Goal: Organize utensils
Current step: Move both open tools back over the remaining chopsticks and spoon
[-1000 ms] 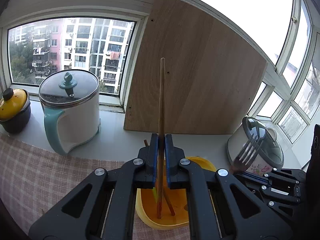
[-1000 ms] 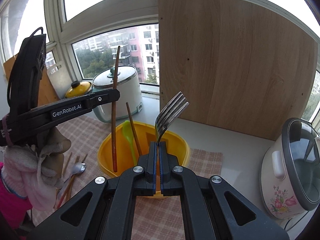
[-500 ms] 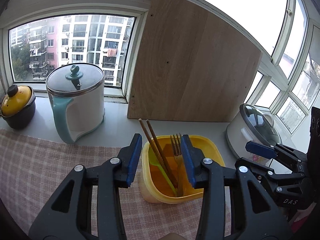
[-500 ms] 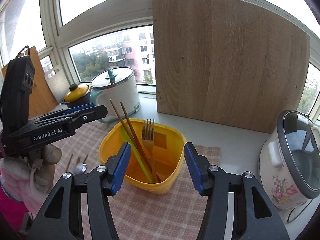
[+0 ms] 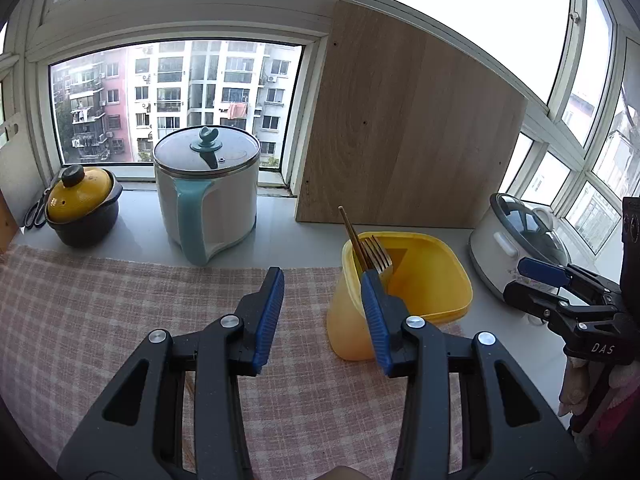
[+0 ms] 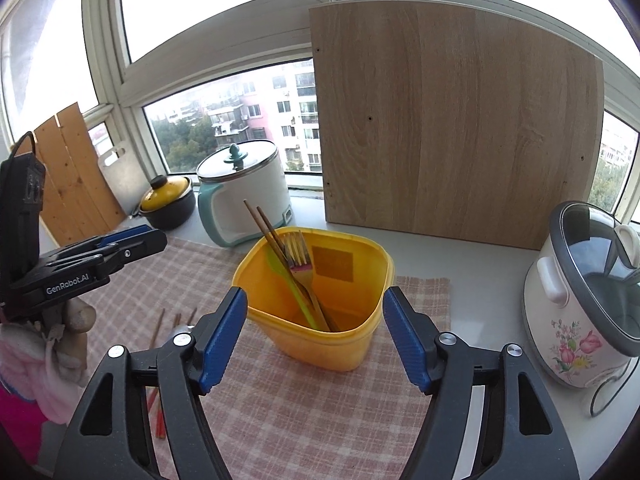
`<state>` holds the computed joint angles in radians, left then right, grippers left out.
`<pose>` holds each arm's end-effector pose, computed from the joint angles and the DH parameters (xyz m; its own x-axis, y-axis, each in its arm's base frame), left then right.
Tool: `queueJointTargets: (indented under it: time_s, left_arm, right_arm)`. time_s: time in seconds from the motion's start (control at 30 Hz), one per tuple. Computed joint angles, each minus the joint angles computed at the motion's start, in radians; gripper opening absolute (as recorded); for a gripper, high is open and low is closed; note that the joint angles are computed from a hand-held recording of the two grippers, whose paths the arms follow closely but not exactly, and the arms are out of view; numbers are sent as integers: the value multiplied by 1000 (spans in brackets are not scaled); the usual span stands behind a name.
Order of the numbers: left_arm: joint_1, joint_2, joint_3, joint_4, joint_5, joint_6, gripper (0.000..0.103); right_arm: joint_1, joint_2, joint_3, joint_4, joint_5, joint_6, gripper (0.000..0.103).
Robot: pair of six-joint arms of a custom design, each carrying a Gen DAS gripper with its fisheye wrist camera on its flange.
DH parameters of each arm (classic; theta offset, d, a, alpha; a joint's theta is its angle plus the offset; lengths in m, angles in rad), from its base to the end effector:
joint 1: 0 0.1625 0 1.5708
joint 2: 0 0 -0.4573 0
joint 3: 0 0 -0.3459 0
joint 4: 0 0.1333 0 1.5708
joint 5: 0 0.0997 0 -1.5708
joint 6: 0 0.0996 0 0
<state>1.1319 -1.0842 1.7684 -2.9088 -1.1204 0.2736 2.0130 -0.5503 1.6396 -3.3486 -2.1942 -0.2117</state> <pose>-0.1017 -0.6323 0.3376 -0.8018 0.3317 -0.4970 0.5754 0.6532 -0.4922 0.3582 -0.5809 0.0960 -0.8032 -0.1586 0.5743 -0.5106 0.6798 -0.5265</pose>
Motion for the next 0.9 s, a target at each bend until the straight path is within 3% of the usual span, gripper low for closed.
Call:
queueJointTargets:
  time_s: [0.13,0.2,0.33,0.73,0.9]
  left_arm:
    - [11,-53,47,-9,37,27,40]
    - [21,-77,59,7,59,19,40]
    - [45,-118,82,39,100,8,40]
    - [142,-177,114,158,133,-58,40]
    - [182,-171,106,206,111,-72,40]
  right_arm:
    - [16,15,9,-18,1,-38,71]
    - [25,27,10,-29,2,-72,83]
    - [41,58,8,-64,7,-124,84]
    - [47,126,-72,161,66,-35,84]
    - [29,152,-119,296,135,73,84]
